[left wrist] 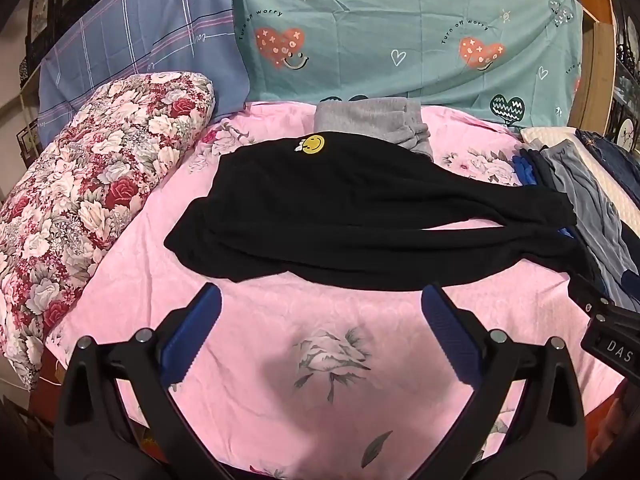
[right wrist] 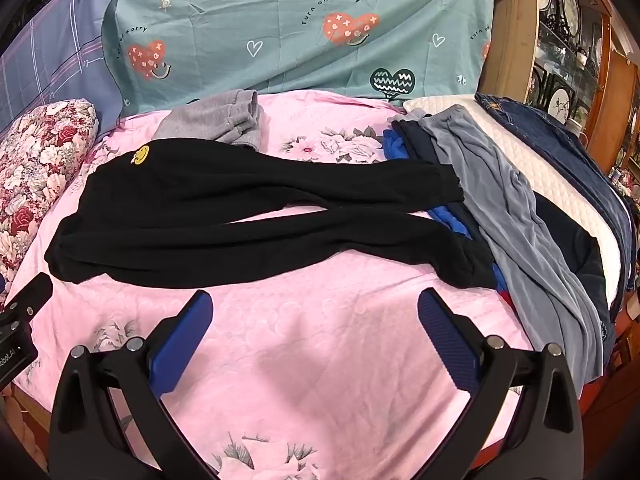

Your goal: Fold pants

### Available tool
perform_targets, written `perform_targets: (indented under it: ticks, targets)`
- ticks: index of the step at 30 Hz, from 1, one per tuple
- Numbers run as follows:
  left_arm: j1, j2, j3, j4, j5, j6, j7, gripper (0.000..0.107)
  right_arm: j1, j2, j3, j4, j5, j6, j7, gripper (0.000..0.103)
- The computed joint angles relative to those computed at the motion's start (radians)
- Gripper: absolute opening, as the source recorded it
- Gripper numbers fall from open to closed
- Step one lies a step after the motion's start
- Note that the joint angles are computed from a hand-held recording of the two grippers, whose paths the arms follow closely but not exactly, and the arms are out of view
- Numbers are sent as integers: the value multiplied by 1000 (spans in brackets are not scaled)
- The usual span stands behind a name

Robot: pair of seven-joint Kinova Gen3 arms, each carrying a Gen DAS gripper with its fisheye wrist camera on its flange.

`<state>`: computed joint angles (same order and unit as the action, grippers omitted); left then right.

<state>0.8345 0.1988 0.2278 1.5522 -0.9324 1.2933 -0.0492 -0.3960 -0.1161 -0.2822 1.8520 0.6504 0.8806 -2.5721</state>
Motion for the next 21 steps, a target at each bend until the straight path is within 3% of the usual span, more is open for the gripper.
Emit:
perform_targets:
  ticks: [21]
  targets:
    - [-5, -5, 5, 12, 5, -5, 4, 101, -25, 7, -6, -13, 2, 26, -16, 102]
